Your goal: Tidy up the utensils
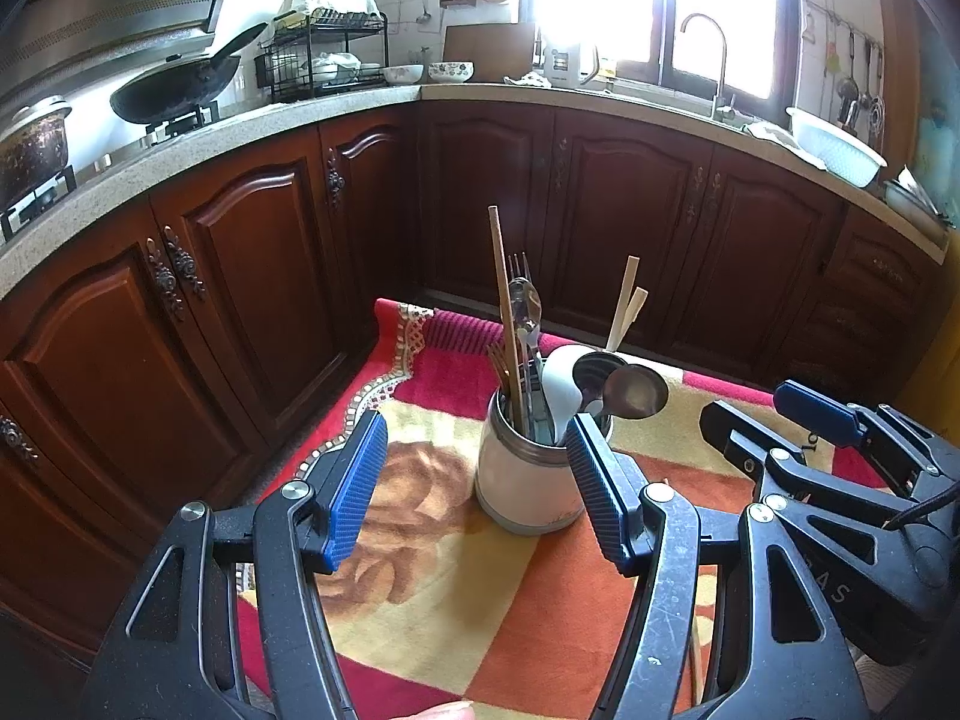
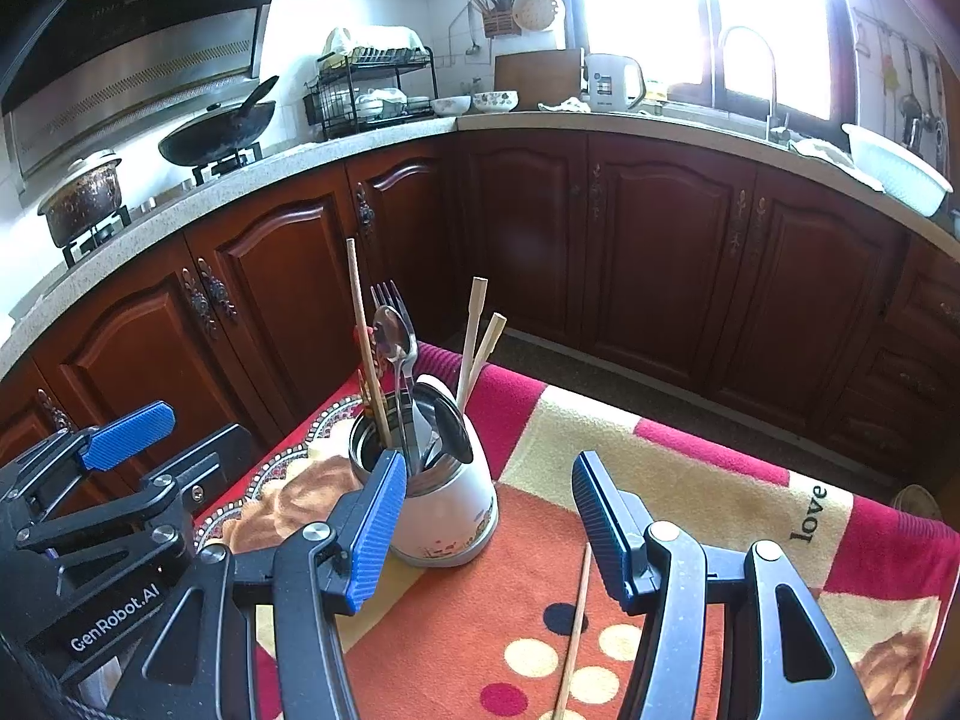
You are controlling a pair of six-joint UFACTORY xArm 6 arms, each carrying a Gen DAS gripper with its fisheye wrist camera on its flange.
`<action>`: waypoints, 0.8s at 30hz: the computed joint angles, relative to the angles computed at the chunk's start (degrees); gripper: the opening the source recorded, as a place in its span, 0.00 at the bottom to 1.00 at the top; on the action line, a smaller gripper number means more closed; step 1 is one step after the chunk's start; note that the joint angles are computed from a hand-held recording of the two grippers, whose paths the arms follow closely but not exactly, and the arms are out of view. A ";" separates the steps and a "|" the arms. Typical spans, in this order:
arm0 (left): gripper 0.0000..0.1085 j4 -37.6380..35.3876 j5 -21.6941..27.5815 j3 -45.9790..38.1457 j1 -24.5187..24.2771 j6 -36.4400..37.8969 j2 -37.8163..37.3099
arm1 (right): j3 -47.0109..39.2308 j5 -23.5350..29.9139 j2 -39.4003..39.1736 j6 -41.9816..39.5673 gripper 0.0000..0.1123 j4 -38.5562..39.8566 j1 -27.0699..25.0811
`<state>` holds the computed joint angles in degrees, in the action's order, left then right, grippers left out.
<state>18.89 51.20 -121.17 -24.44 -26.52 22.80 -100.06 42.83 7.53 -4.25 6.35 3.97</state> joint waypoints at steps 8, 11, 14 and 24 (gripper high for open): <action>0.57 -0.21 -0.11 0.29 0.25 -0.22 -0.03 | -0.49 0.26 0.38 0.08 0.50 -0.12 0.23; 0.57 -0.32 -0.08 0.20 0.32 -0.16 0.03 | -0.70 0.35 0.60 0.01 0.50 -0.08 0.34; 0.57 -0.32 0.07 -0.02 0.35 -0.11 0.19 | -0.91 0.55 0.78 -0.01 0.50 -0.14 0.42; 0.57 -0.41 0.00 0.04 0.52 -0.18 0.33 | -1.21 0.69 1.06 -0.09 0.50 -0.09 0.50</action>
